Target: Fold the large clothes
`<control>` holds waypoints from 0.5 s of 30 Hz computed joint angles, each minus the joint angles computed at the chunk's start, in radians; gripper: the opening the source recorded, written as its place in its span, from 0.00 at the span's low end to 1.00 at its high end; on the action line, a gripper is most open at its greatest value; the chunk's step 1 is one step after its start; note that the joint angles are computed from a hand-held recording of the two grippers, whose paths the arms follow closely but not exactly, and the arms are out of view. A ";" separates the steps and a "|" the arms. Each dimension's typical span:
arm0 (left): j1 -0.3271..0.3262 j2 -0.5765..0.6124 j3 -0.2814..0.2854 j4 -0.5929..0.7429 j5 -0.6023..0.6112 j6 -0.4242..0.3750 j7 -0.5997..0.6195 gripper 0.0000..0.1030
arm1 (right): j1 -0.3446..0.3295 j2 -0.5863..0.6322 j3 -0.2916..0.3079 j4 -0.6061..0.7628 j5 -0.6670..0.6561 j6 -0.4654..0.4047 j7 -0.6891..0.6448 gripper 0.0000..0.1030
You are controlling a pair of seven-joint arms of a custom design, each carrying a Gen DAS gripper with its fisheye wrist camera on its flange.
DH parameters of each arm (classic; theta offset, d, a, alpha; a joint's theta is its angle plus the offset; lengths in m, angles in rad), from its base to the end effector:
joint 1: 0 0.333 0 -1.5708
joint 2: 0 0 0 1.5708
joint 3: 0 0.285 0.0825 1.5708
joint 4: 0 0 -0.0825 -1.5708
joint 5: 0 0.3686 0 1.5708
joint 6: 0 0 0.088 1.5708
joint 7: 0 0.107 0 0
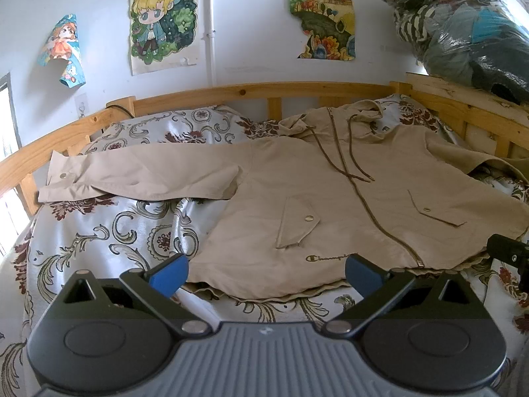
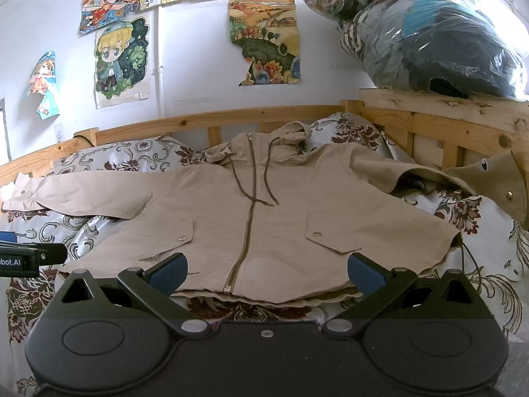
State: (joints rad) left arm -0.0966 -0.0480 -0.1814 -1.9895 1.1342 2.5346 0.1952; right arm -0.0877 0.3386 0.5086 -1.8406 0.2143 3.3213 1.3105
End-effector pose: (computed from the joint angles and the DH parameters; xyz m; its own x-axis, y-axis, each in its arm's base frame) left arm 0.5476 -0.1684 0.5189 0.3364 -0.9400 -0.0565 -0.5051 -0.1295 -0.8533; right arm 0.6169 0.2064 0.4855 0.3691 -0.9238 -0.1021 -0.3928 -0.0555 -0.9179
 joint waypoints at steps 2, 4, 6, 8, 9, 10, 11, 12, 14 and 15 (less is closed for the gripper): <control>0.000 0.000 0.000 0.001 0.000 -0.002 0.000 1.00 | 0.004 -0.001 -0.005 0.000 0.001 0.000 0.001 0.99; -0.001 0.000 0.000 0.001 0.000 -0.001 0.001 0.99 | 0.003 0.000 -0.003 0.000 0.000 -0.001 0.001 1.00; -0.001 0.000 0.000 0.001 0.000 -0.002 0.001 1.00 | 0.001 0.000 -0.002 0.001 0.000 -0.002 0.001 1.00; -0.001 0.001 -0.001 0.002 0.000 -0.004 0.001 0.99 | 0.001 0.000 -0.002 0.001 0.000 -0.002 0.001 1.00; -0.001 0.001 0.000 0.002 0.000 -0.004 0.001 1.00 | 0.000 0.001 0.000 0.002 0.000 -0.003 0.001 1.00; -0.002 0.001 -0.001 0.003 0.001 -0.006 0.000 1.00 | 0.000 0.001 0.000 0.002 0.001 -0.003 0.000 1.00; -0.002 0.001 -0.001 0.003 0.001 -0.006 0.000 1.00 | -0.001 0.001 0.001 0.002 0.001 -0.003 0.000 0.99; -0.002 0.000 0.000 0.002 0.001 -0.005 0.001 1.00 | -0.001 0.001 0.001 0.002 0.002 -0.003 -0.001 0.99; -0.002 0.000 0.000 0.002 0.001 -0.005 0.001 1.00 | -0.001 0.001 0.001 0.002 0.003 -0.003 -0.002 0.99; -0.002 0.000 0.000 0.002 0.001 -0.005 0.001 1.00 | 0.000 0.001 0.000 0.002 0.004 -0.004 -0.002 0.99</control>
State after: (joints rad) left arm -0.0986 -0.0476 -0.1817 -1.9876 1.1357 2.5298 0.1959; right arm -0.0874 0.3395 0.5086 -1.8382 0.2179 3.3175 1.3088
